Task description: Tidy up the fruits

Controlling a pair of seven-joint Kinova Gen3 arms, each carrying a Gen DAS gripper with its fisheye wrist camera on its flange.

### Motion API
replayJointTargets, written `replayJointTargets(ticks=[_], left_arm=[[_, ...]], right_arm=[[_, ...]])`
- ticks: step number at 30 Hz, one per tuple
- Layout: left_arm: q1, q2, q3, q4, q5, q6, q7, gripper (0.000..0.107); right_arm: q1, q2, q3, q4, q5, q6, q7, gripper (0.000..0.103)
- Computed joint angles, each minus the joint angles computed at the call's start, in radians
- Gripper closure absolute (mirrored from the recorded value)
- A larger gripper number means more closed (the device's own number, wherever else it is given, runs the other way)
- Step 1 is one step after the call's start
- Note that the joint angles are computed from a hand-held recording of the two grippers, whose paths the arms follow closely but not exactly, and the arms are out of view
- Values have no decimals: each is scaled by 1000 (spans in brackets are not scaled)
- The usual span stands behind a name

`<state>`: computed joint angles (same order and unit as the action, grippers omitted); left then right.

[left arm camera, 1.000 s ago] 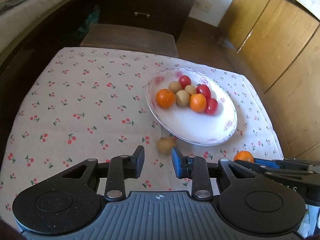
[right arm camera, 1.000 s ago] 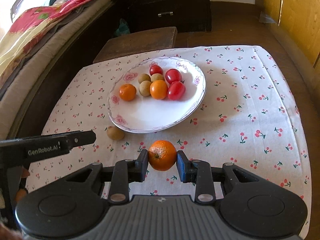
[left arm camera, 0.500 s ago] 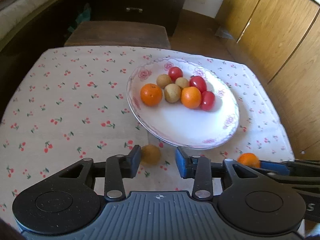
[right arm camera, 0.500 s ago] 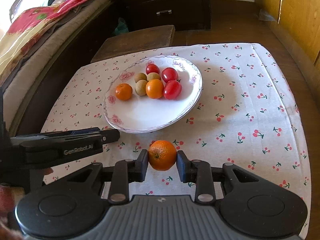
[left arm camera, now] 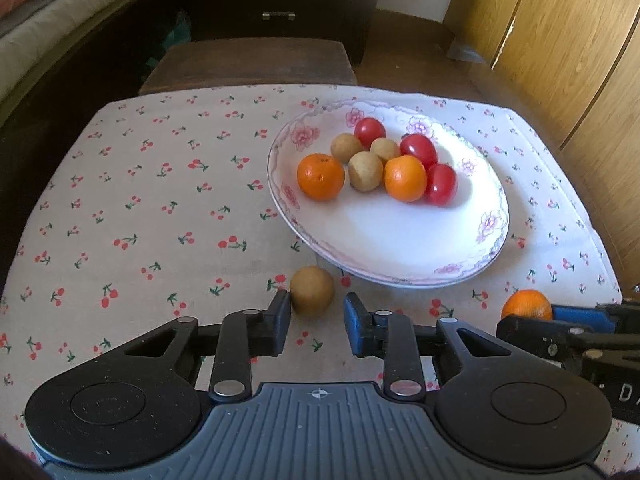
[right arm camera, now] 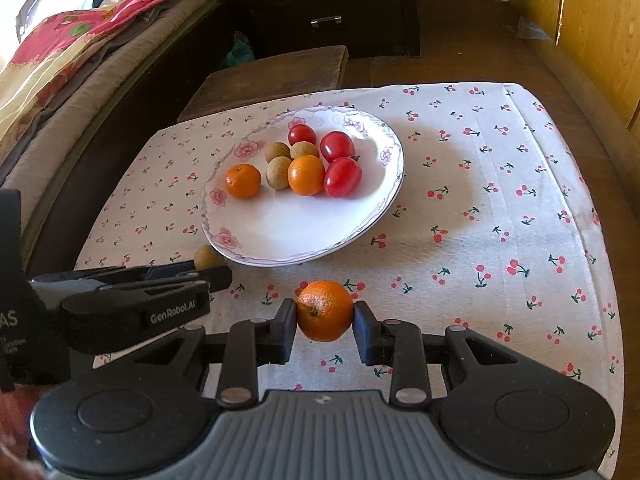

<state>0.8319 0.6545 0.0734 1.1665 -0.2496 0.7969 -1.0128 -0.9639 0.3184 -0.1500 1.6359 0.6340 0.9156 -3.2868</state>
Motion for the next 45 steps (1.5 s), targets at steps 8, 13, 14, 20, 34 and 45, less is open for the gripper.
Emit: replayJointTargets(ticks=[8,13,14,20,34,45], left_arm=[[-9,-8,19,10,16,21,-37,82],[-37,-32,29,42,53,-3,-36,83],[-44,-38,31,48,60,-10,-35,83],[-57,-56,30,69,75,-28,-24,83],[-50,-55,0,81,65,-96,32,65],[-24,-14,-26,44,-8,-78,85,53]], right_arm=[[-8,5,-1,-14,3,9,12,71],[-12,-2,0,-8,11,7,0,71],[-12,-3,-1,-7,14,6,-2,71],[-15,-14,-5,0,33,1,-19,71],[0,-50,-25,46,57,-6,-68,71],[12,-33,-26,28,48,-21,-32,71]])
